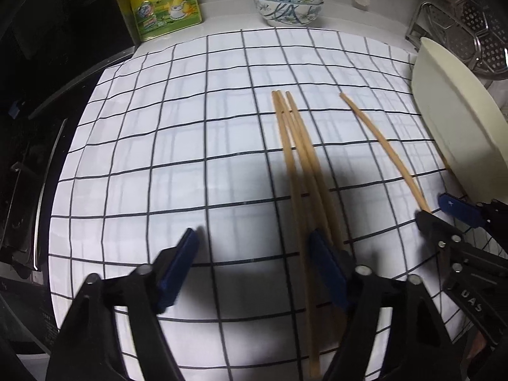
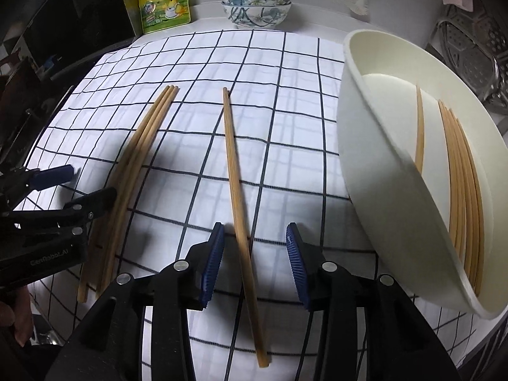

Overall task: Organize utensils
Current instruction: 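Close the right tool on one chopstick while the left tool grasps another chopstick, then lift both held chopsticks and carry them over the white basin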

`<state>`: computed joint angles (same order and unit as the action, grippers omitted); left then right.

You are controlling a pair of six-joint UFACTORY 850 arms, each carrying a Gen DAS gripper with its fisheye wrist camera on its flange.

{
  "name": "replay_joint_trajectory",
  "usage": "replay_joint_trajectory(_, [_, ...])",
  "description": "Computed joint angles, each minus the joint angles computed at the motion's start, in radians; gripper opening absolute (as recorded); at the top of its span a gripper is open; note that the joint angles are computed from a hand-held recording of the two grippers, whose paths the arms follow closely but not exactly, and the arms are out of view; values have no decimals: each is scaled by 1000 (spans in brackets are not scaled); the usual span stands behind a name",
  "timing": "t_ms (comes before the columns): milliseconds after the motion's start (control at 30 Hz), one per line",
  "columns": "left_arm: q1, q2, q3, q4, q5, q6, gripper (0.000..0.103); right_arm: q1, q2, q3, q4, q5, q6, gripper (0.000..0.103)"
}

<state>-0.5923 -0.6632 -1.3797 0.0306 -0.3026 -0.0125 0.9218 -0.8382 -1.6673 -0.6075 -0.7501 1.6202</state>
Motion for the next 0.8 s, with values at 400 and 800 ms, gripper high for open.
replay_joint_trajectory(400, [25, 0, -21, -253, -52, 258, 7, -1, 15, -2, -19, 49, 49, 7])
replay_joint_trajectory(800, [33, 86, -15, -387, -39, 412, 7, 25, 90, 20, -172, 53, 217, 7])
